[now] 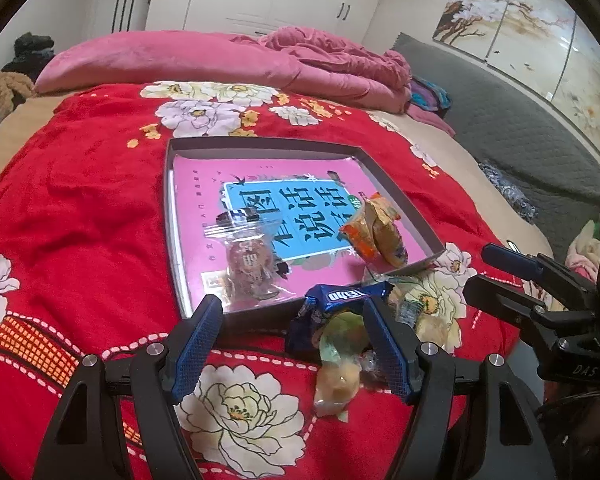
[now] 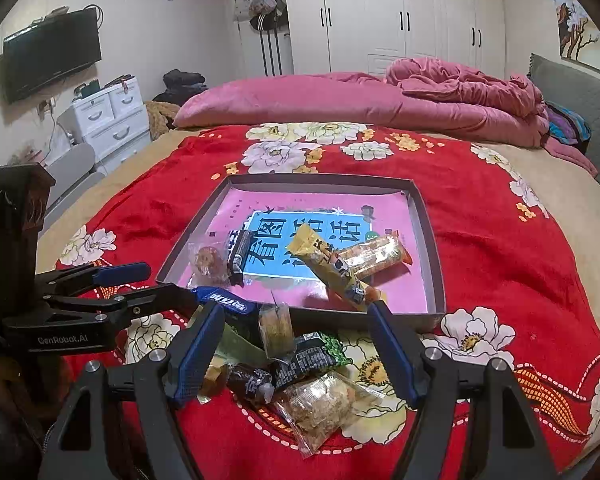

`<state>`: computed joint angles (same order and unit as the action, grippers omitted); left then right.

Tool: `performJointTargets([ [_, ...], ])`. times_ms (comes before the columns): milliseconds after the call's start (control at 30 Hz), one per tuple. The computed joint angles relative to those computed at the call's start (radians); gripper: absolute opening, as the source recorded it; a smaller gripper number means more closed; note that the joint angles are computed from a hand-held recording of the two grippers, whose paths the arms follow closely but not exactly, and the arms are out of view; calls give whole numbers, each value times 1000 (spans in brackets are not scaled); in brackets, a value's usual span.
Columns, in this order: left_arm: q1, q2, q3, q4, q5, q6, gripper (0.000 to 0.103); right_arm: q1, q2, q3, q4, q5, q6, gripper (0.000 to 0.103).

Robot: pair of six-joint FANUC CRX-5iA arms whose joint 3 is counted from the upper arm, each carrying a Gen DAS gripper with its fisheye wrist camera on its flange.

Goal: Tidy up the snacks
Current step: 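Grasp the blue wrapped snack with the left tool while the right tool grasps the clear grain-snack bag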

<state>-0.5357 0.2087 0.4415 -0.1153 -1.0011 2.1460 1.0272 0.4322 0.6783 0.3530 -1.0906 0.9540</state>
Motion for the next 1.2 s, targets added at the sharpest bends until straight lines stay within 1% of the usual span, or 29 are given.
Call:
performJointTargets([
  [667,-20,43,42,14,-34,-33,75,6,-12,-32,-30,-12,13,73],
  [833,-21,61,58,21,-41,-41,75,4,-3,-23,-47,-26,26,73],
  [1100,-10,89,70,69,-35,-59,75,2,12,-21,-43,-57,27,73],
  [1200,-7,105,87,73,-48,-57,75,-2,12,-27,-42,-59,16,73],
])
